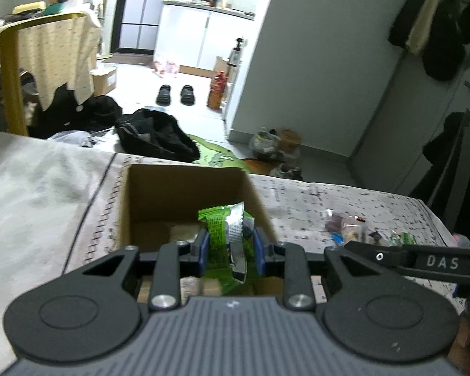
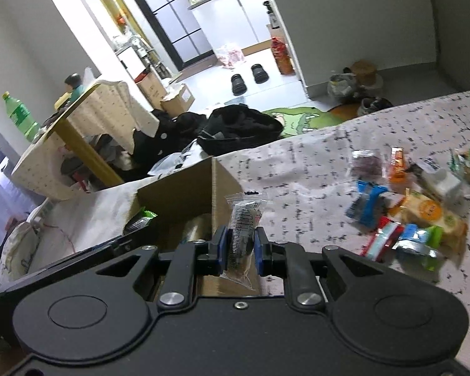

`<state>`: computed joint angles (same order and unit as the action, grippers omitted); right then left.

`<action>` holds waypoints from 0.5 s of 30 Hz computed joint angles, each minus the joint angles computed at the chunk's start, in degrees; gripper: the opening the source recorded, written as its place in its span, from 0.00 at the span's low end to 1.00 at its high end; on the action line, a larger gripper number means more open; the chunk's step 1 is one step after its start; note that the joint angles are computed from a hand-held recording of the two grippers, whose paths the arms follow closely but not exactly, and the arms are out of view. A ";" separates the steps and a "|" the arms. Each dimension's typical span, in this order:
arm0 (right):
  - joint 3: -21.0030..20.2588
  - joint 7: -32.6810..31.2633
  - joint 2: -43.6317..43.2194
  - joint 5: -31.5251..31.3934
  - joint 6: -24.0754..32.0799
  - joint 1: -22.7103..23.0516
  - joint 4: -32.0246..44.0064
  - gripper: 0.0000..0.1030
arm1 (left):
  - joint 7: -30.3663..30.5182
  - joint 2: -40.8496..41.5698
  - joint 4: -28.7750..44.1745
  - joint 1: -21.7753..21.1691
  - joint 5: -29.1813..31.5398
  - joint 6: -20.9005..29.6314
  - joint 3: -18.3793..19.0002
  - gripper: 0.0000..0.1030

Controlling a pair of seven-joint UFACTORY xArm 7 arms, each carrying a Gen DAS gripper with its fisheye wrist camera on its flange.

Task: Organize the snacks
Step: 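Carry both snacks into the cardboard box and open both tools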

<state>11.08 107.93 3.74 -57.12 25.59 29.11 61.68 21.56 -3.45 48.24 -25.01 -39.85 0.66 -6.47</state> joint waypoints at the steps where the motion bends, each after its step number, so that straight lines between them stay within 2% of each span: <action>1: 0.07 -0.43 0.64 0.02 -0.17 0.07 0.71 0.17 | 0.07 -0.12 -0.06 0.14 -0.33 0.19 0.24 0.27; 5: -0.40 -1.14 2.71 0.66 -1.23 0.91 2.79 0.17 | 1.03 -0.62 -0.33 0.58 -1.73 1.37 1.24 0.27; 9: -1.44 -1.47 4.42 2.26 -3.43 1.96 4.32 0.17 | -0.88 -1.22 -1.53 1.43 -0.15 1.21 1.30 0.28; 13: -2.40 -3.45 6.01 3.16 -4.40 3.23 6.03 0.18 | -7.00 -1.90 -2.80 3.18 5.65 0.71 0.67 0.30; 15: -3.18 -3.68 6.46 3.11 -5.99 3.70 6.38 0.23 | -9.26 -2.09 -2.71 3.43 7.46 1.60 1.05 0.36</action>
